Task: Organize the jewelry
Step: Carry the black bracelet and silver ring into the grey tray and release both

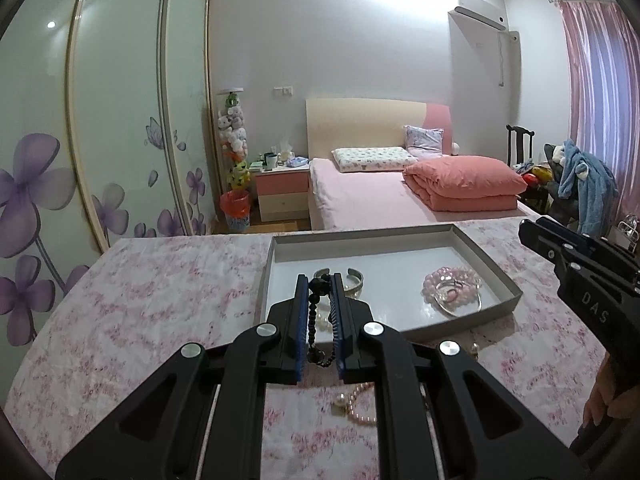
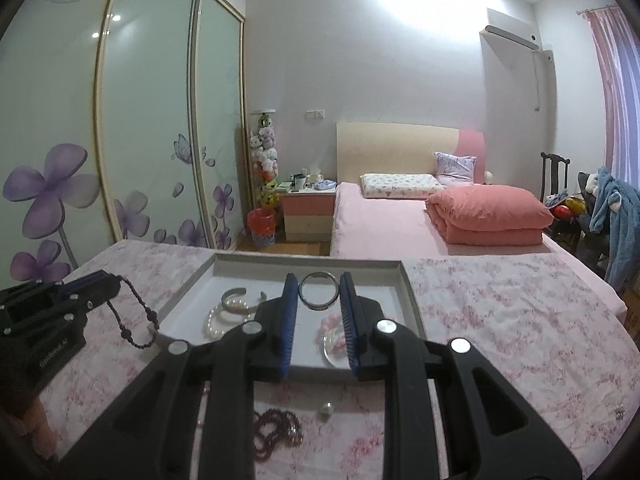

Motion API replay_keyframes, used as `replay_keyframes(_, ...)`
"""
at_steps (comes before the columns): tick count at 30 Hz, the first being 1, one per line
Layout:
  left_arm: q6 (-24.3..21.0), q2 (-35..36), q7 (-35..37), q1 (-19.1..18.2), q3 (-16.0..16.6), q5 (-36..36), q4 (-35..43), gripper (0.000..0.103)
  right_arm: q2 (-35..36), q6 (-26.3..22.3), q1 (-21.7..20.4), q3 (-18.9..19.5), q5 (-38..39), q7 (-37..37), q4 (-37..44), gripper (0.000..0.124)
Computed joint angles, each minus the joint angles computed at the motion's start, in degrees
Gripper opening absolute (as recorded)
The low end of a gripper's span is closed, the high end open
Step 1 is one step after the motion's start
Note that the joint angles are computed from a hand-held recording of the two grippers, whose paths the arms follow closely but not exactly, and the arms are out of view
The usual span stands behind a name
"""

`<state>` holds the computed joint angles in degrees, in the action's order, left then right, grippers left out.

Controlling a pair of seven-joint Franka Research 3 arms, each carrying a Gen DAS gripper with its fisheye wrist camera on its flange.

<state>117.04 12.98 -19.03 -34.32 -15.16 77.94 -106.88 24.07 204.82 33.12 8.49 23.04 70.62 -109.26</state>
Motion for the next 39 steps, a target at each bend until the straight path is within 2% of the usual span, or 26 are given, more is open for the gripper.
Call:
replay_keyframes(11, 4.47, 3.08, 0.20, 1.81, 2.27, 1.26, 3.68, 0.012, 5.86, -4.11, 2.76, -3.25, 3.02, -1.93, 9.78, 0.022)
replay_keyframes(18, 8.67, 5.55, 0.92, 2.74, 3.82, 0.36, 5.54, 0.012, 10.28, -9.76, 7.37, -9.20, 5.65, -1.62, 16.09, 0.022)
replay_keyframes(24, 11.26, 7.04, 2.22, 3.09, 5.14, -0.12, 7.16, 0.012, 13.64, -13.83, 9.29, -12.83, 4.69, 1.90, 21.00, 0.022)
replay_keyframes(31, 14.56, 8.91, 3.74, 3.77, 6.33, -1.41, 8.55, 0.012, 17.67, -21.74, 6.66, -11.91, 0.36, 7.99, 27.81, 0.022)
replay_keyframes(35, 17.04, 10.16, 4.86, 4.19, 7.00, -2.82, 9.65, 0.012, 19.59, -26.61, 3.12, -8.25, -1.62, 10.33, 31.63, 0.022)
replay_keyframes(37, 18.51, 10.32, 5.01, 4.40, 7.31, -3.54, 9.69, 0.012, 19.93, -27.38, 1.40, -6.17, -2.50, 10.93, 32.23, 0.023)
replay_keyframes(39, 19.03, 9.97, 4.19, 4.33, 7.72, -3.67, 9.14, 0.012, 19.69, -26.89, 0.82, -5.66, -3.60, 12.17, 31.63, 0.034)
